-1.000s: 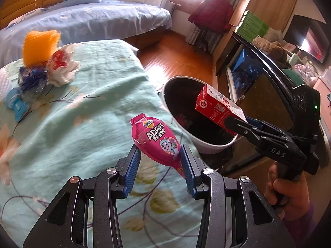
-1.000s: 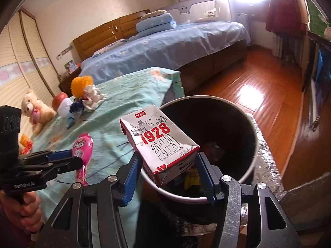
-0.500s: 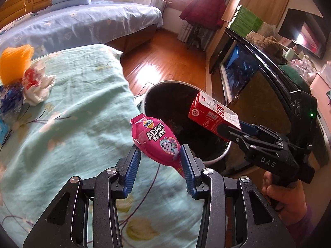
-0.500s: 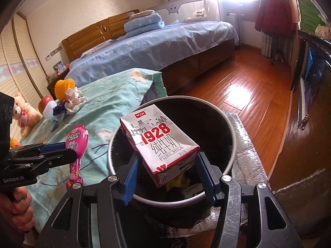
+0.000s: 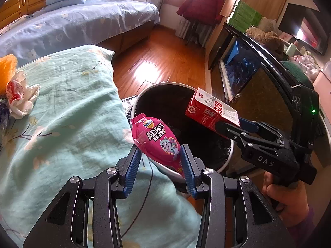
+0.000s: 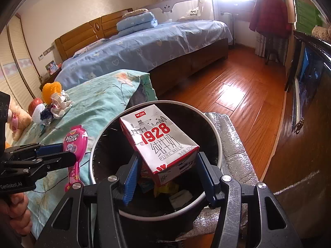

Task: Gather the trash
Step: 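Open both tools over the bin to drop carton and toothbrush package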

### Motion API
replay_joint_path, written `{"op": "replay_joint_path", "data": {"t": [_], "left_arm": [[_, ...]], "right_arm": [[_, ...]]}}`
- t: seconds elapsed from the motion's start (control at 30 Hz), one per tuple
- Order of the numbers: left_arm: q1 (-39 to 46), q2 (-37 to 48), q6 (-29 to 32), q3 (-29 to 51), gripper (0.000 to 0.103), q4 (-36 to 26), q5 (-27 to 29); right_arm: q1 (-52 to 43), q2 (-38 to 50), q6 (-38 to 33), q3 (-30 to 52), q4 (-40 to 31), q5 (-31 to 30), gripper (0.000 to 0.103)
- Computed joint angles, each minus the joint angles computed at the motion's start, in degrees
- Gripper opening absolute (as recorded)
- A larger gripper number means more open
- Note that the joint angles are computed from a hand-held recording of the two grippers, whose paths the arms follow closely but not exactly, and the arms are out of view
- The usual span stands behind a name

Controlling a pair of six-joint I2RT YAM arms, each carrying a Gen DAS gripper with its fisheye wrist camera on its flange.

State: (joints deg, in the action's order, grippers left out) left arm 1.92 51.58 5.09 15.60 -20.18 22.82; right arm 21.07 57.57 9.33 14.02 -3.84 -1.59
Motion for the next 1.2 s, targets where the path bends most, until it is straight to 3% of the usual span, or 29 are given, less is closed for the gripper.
{"op": "replay_joint_path", "data": {"t": [0.7,0.87,0.93,1.2], "left_arm": [[-7.99,11.45,-5.75,3.32,0.039,8.63,-4.65],[-8.33,11.19,-6.30,3.60,0.041,7.74,-5.34],[-8.04,10.88,-6.43,3.44,0.052,7.60,-5.55],[1.87,2.42,-1.75,-0.08,0.056,1.75,-1.82]], "right_arm": [[-5.86,8.77,-3.14,3.32,3.15,-3.71,0.055],[-6.79,9.99,-3.30,4.26,3.13,-4.62,0.056],[-7.94,10.20,-3.29,4.50,2.83,-5.90,0.056],[-6.40,5.57,-0.70,3.39,1.30,-5.82,0.071]]}}
